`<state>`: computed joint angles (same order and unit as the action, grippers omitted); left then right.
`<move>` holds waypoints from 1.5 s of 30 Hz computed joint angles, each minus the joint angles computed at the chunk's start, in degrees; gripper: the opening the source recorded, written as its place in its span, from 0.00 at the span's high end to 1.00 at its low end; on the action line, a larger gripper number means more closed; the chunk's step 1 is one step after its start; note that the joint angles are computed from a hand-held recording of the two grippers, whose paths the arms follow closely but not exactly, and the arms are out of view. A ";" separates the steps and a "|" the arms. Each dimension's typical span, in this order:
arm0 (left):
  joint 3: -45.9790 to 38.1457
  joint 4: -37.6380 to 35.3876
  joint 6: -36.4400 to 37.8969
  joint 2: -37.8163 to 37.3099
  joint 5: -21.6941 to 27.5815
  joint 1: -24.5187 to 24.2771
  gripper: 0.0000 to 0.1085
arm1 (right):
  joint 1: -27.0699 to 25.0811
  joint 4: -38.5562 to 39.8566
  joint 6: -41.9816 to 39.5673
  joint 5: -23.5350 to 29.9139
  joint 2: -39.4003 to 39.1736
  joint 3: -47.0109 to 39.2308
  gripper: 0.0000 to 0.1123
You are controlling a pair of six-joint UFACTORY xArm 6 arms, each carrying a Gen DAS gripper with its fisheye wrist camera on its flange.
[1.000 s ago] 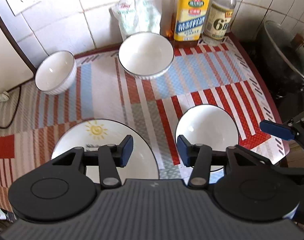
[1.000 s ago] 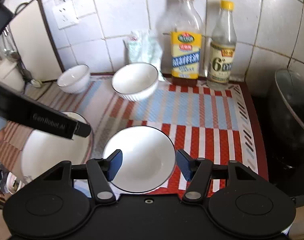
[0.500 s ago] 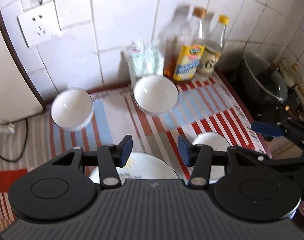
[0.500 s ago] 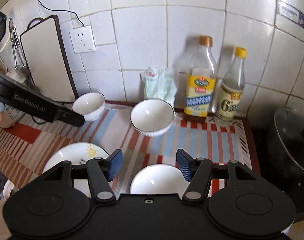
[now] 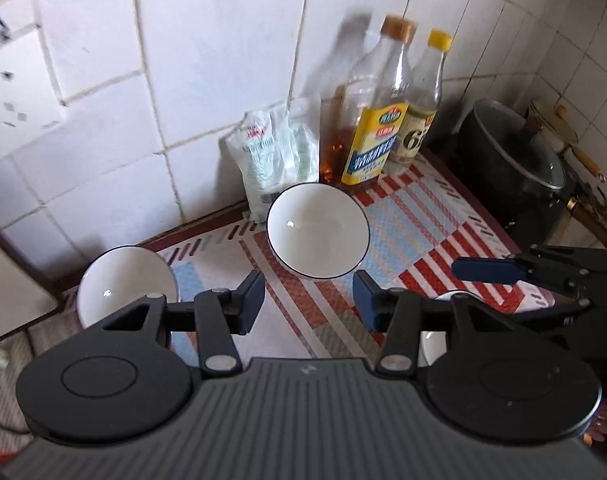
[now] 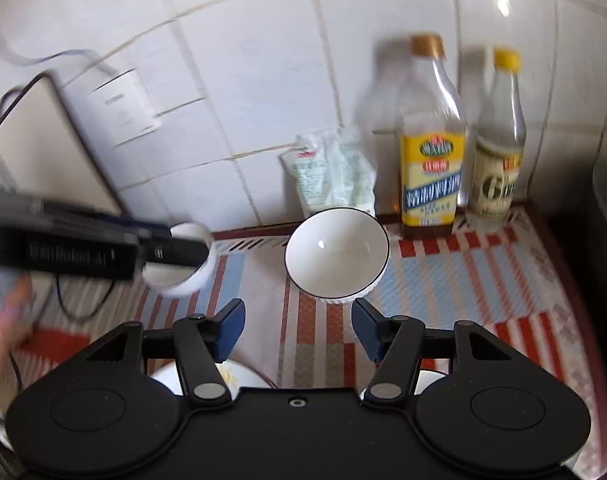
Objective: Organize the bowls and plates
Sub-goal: 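Move the left gripper to the white bowl by the bag and close, then lift the bowl with the left gripper and carry it over the first bowl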
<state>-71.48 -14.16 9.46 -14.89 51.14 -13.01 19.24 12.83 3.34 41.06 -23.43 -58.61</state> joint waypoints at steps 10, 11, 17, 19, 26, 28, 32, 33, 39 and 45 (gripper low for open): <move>-5.66 -0.69 5.08 13.81 -2.18 0.80 0.58 | -2.14 -6.75 16.32 -4.15 11.96 -4.04 0.48; -6.44 -0.73 5.28 15.28 -2.30 0.78 0.59 | -2.52 -7.30 18.31 -4.00 12.74 -4.29 0.48; -11.08 1.21 4.17 22.05 -0.96 0.57 0.84 | -4.18 -6.16 21.78 -3.33 16.23 -4.73 0.60; -11.88 0.79 3.89 23.05 -0.74 0.74 0.84 | -4.42 -5.31 20.97 -3.53 17.50 -5.09 0.61; -14.76 -0.15 3.41 26.12 0.37 0.95 0.90 | -3.92 -4.58 19.94 -4.49 21.70 -7.53 0.85; -14.84 0.03 3.18 26.29 0.16 0.83 0.90 | -3.69 -4.51 20.44 -5.22 22.21 -7.58 0.84; -13.89 0.85 2.37 25.71 -0.96 0.41 0.90 | -3.08 -8.51 24.28 -4.05 22.87 -8.43 0.84; -13.64 1.22 2.06 25.62 -1.28 0.29 0.91 | -3.04 -8.93 25.10 -3.87 23.16 -8.63 0.84; -12.90 2.35 0.35 24.94 -0.38 0.10 0.91 | -1.45 -15.39 30.93 -0.49 24.68 -11.68 0.85; -9.82 0.45 0.32 20.80 1.37 0.67 0.91 | -0.82 -16.23 34.52 2.77 21.77 -11.66 0.85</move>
